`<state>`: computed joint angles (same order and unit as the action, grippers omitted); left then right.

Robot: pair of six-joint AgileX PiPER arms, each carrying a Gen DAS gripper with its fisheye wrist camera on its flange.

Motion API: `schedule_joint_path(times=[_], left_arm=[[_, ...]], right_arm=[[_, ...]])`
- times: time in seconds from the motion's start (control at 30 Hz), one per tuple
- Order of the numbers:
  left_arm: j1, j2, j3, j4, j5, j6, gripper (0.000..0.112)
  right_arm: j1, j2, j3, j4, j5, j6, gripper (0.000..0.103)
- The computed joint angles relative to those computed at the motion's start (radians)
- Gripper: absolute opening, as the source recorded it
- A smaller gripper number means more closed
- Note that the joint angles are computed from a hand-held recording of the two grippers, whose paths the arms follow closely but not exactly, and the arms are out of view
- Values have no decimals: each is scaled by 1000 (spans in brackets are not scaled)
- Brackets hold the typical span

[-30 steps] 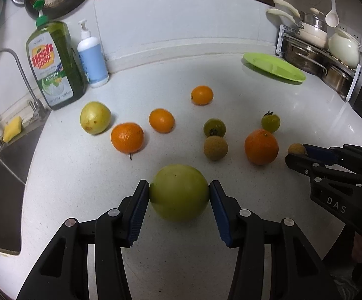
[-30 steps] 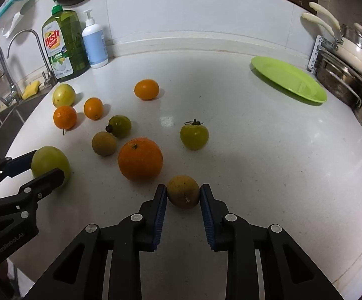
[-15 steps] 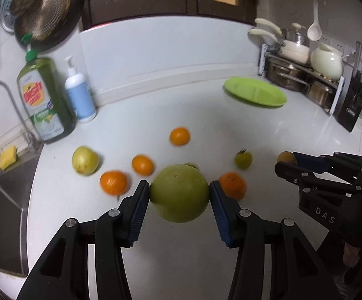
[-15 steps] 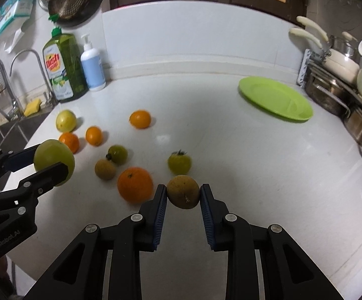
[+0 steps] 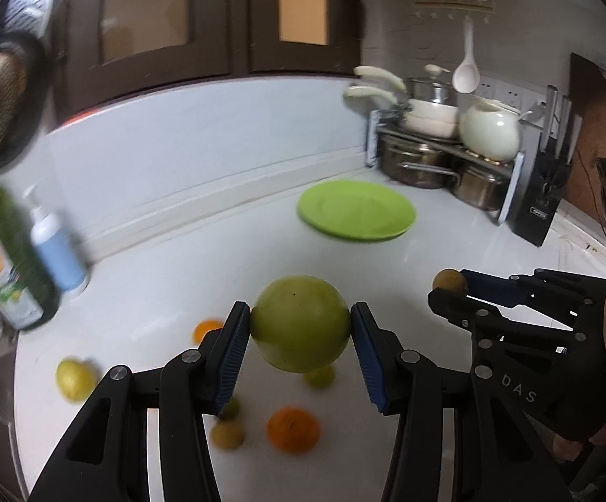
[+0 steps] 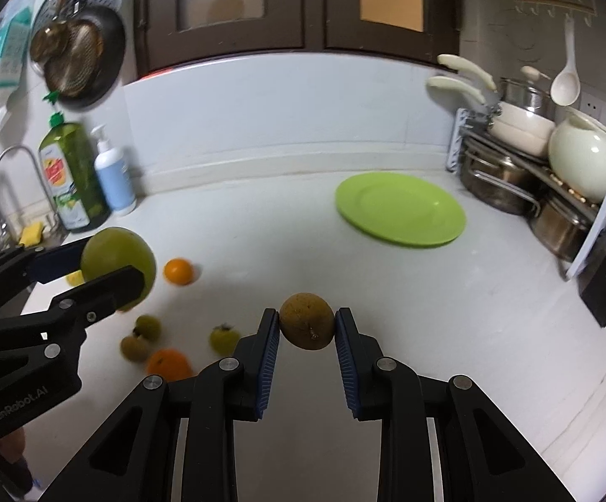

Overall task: Organize fruits
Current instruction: 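Carry the pomelo and kiwi in both grippers over the lime-green plate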

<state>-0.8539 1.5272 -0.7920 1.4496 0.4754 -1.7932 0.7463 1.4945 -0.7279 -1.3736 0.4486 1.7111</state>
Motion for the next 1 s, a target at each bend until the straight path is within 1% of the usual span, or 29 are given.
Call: schedule_joint_path(times=[0.17, 0.27, 0.37, 0.43, 0.5, 0.53, 0.63, 0.7, 0.77, 0.8, 0.83, 0.87, 0.93, 1.0], left_arm=[[50, 89, -140, -56, -73, 128, 49], [88, 145, -228, -142, -127, 246, 49], [126, 217, -337, -295, -170, 446, 49], [143, 258, -404, -389, -177, 566, 49], [162, 302, -474, -485, -184, 687, 49], [170, 327, -515, -543, -181, 758, 49], [194, 392, -618, -718, -178, 960, 49], [207, 438, -690, -824, -165, 1083, 49], [224, 484, -762, -961, -150, 1234, 49], [232, 519, -814, -1028, -133, 1310, 49], [236, 541, -848, -1056, -119, 1346, 49], [244, 570, -893, -1104, -102, 1401, 49], [255, 621, -970, -1185, -71, 1491, 49], [263, 670, -1043, -1224, -38, 1549, 49]], right_arm=[[-116, -3, -37, -2, -52, -58, 28], [-172, 8, -68, -6, -73, -85, 28], [-233, 32, -108, 1, -105, -123, 28], [-272, 55, -139, 9, -125, -150, 28], [-314, 81, -173, 51, -153, -208, 28], [-326, 89, -182, 64, -162, -227, 28], [-385, 142, -246, 202, -206, -387, 28], [-408, 167, -275, 261, -217, -458, 29], [-436, 200, -311, 338, -235, -549, 28], [-449, 217, -335, 400, -240, -616, 28], [-454, 226, -348, 429, -240, -649, 28], [-467, 247, -375, 492, -242, -718, 28], [-477, 272, -406, 550, -240, -786, 28], [-493, 309, -455, 666, -235, -913, 29]])
